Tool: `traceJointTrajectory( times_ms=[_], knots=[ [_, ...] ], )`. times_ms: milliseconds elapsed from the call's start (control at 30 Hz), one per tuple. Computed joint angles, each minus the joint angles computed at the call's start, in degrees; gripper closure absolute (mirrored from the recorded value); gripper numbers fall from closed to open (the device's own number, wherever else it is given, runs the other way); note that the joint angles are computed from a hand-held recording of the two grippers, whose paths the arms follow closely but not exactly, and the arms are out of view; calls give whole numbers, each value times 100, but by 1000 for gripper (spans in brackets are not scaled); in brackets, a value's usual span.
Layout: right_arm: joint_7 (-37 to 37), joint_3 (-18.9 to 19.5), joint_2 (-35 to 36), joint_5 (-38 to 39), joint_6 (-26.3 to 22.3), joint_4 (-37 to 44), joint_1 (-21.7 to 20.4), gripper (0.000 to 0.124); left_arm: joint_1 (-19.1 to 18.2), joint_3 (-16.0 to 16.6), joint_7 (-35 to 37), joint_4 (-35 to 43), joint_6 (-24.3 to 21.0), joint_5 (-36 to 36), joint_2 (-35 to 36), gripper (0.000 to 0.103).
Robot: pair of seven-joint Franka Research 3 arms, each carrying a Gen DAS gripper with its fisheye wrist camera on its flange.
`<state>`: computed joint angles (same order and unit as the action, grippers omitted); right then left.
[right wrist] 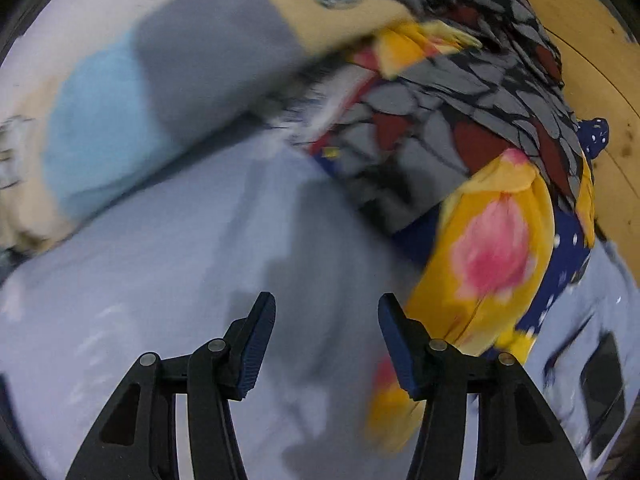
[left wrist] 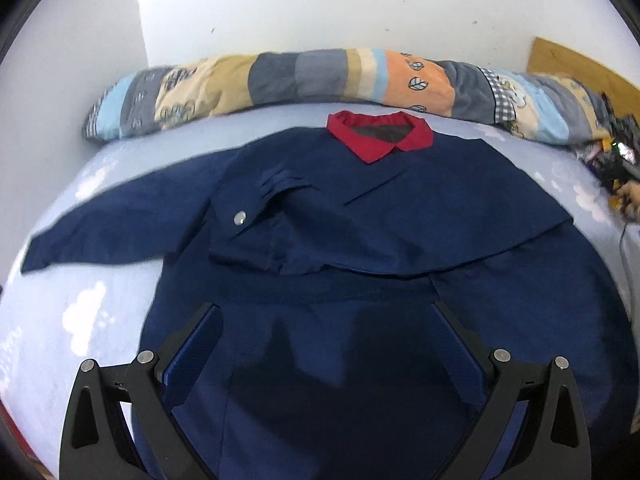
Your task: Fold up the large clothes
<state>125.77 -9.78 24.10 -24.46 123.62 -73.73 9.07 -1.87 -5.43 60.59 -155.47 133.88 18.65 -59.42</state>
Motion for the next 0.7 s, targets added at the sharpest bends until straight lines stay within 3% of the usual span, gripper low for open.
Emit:
traceJointTrajectory(
  times_ms=[33,100,133,200,333,400,433,467,533,567,600,700],
  knots=[
    [-16,-44,82,30,-181,118,-59,71,22,-106,-19,-38,45,80,5,2],
    [341,-272,-119,-203,-600,-85,-51,117,39,-202,8,-80,40,215,9,2],
    [566,-291,-375,-342,-487,-405,-65,124,11,-202,-3,-87,36,213,17,2],
    [789,-302,-1008,-600,-132,-1065,-224,124,-66,-160,-11,-114,31,162,-12,2],
    [364,-59,-1248,-349,-352,-906,-587,124,-93,-205,35,-83,-42,237,-28,2],
    [937,-115,-1304,-1356,-1025,-661,-359,122,-109,-180,38,-81,-31,244,-57,2],
    [1173,-81,-1280,-1827,-1089,-608,-354,115,-149,-130,45,-75,-28,190,-55,2],
    [1368,-155,-1391,-2334,-1117,-714,-322,115,-174,-85,75,-86,-40,158,-89,2],
    [1211,-193,-1382,-2332,-1309,-752,-499,113,-170,-65,137,-80,-67,154,-119,2],
    [1204,-236,-1558,-1822,-1151,-971,-675,111,-163,-69,144,-64,-56,151,-118,2],
    [1242,-79,-1887,-1357,-675,-1391,-938,111,-143,-76,133,-52,-24,157,-136,2],
    [653,238,-2808,-884,674,-2810,-1082,110,-111,-58,119,-54,19,143,-242,2]
  ],
)
